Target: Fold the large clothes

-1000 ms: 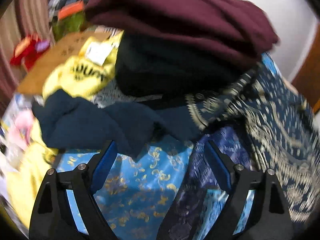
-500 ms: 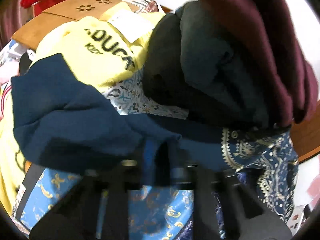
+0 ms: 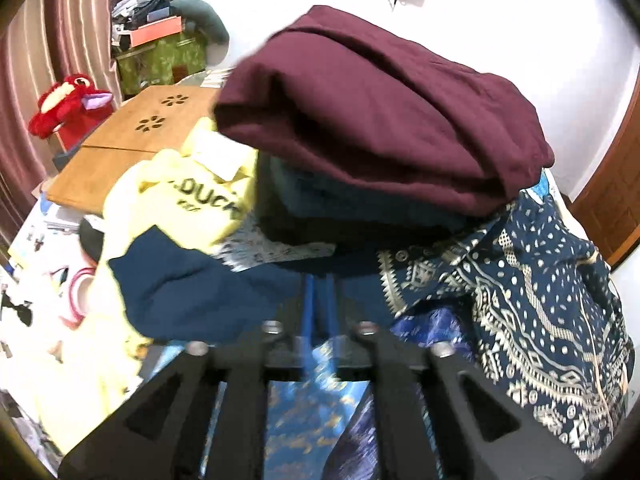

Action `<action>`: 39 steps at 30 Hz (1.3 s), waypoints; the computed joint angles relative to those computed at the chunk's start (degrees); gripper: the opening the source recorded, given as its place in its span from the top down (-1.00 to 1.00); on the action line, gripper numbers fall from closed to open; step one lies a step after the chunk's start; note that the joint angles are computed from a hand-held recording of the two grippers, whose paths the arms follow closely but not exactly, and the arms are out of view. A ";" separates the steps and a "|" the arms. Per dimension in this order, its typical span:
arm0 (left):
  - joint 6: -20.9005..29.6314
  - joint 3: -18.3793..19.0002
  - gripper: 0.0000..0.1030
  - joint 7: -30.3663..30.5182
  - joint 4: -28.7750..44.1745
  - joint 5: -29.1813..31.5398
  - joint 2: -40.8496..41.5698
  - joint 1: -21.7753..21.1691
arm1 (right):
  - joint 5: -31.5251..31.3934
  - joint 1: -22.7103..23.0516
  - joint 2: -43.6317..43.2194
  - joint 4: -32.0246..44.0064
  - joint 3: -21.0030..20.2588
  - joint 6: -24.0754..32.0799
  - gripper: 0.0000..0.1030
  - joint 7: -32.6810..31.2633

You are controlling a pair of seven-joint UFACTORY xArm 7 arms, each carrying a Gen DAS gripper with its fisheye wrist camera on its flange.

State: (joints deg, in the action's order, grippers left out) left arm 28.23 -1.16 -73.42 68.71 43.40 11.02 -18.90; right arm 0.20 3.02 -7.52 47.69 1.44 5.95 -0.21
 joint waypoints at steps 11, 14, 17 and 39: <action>-6.01 1.38 -0.71 -3.65 -13.32 -7.66 -4.47 10.04 | -6.15 -2.15 0.04 -0.17 2.29 0.59 -0.95 5.99; -11.90 2.10 -0.69 -1.08 -14.47 -13.79 -1.33 12.23 | -9.86 -2.78 0.58 0.42 3.29 1.16 -0.95 8.97; -16.95 2.87 -0.47 1.99 -14.14 -19.76 2.44 13.10 | -15.23 -3.60 1.04 1.08 4.33 2.04 -0.95 12.86; -7.01 -4.07 0.76 -0.61 -4.94 1.46 -10.63 4.22 | -5.85 2.72 -3.59 -2.61 -0.45 0.33 -0.95 1.25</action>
